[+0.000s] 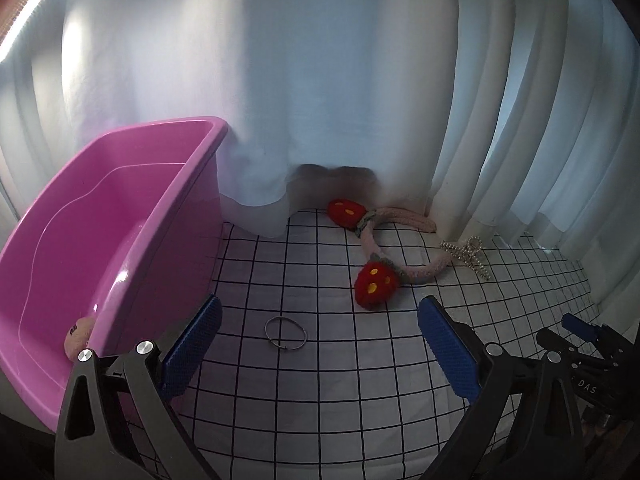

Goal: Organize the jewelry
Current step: 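Move the left tool toward the silver bangle while the right tool approaches the brown hairpin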

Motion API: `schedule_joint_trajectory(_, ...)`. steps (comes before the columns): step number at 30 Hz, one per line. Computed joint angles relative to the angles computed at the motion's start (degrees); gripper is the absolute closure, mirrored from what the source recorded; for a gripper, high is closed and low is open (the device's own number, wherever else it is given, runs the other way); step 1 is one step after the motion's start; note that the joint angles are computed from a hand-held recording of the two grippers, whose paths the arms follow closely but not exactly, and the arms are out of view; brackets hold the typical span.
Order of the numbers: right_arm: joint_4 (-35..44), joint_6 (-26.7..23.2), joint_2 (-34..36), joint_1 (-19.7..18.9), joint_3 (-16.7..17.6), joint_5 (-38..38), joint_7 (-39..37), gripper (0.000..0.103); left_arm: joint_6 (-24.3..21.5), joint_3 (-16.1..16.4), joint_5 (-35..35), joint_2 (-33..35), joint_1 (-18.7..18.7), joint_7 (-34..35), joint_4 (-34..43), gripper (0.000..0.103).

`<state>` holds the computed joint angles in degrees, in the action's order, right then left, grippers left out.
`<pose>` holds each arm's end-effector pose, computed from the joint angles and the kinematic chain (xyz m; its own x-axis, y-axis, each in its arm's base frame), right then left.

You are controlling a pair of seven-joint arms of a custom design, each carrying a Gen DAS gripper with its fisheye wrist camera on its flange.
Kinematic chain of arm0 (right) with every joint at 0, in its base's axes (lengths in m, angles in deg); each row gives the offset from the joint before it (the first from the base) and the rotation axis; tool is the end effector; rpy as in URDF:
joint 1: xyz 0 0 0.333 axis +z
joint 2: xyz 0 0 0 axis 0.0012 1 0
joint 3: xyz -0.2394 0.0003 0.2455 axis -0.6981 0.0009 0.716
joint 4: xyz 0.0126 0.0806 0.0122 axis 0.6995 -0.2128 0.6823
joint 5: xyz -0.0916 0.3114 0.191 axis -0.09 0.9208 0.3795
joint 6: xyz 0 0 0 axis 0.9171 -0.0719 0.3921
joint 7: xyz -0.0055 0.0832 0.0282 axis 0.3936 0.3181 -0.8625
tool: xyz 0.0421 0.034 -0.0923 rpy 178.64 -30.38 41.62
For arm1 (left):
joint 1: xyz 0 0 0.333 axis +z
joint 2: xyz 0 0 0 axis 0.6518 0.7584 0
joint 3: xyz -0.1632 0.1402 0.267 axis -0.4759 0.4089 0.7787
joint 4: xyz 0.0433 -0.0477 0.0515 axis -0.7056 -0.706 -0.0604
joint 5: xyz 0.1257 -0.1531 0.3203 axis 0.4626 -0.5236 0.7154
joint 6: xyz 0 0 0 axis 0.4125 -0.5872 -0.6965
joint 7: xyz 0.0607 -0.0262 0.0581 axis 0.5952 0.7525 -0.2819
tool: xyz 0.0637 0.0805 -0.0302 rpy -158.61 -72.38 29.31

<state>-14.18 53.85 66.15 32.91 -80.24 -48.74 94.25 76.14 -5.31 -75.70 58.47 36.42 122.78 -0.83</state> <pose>0.6121 0.3645 0.5550 -0.0774 -0.9912 -0.1070 -0.7630 0.1280 -0.6336 0.6871 -0.1607 0.6113 -0.1808 -0.9811 0.0694 -0.7128 0.0821 -0.6965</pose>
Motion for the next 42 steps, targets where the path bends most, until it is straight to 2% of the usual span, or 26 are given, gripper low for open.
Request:
schedule_joint_trajectory(4,-0.6,1.8,2.4,-1.5,0.9,3.8,-2.9,0.036,-1.7,1.8,3.9,3.1,-1.9,-4.0,0.6,0.006)
schedule_joint_trajectory(8,1.1,0.8,5.6,-1.5,0.2,6.7,-3.9,0.036,-2.4,3.3,8.9,5.9,-3.2,-6.1,1.1,0.006)
schedule_joint_trajectory(10,0.6,2.5,6.2,-1.8,0.0,8.1,-4.0,0.036,-3.2,3.7,10.3,7.5,-3.3,-6.7,2.0,0.006)
schedule_joint_trajectory(18,2.6,2.8,9.0,-0.5,-1.6,8.9,-5.8,0.036,-8.8,3.5,9.1,14.8,-2.5,-8.1,10.2,0.006)
schedule_joint_trajectory(28,4.1,1.0,10.6,0.5,-2.6,8.7,-6.2,0.036,-12.1,4.3,10.4,21.1,-3.2,-7.0,17.6,0.006)
schedule_joint_trajectory(37,5.8,-0.9,12.1,0.5,-2.7,8.8,-6.2,0.036,-7.8,3.9,9.1,21.8,-2.3,-7.6,16.6,0.006)
schedule_joint_trajectory(42,8.0,-2.9,13.5,1.9,-3.9,6.0,-6.0,0.035,-4.5,4.2,9.7,21.2,-2.3,-8.1,14.5,0.006)
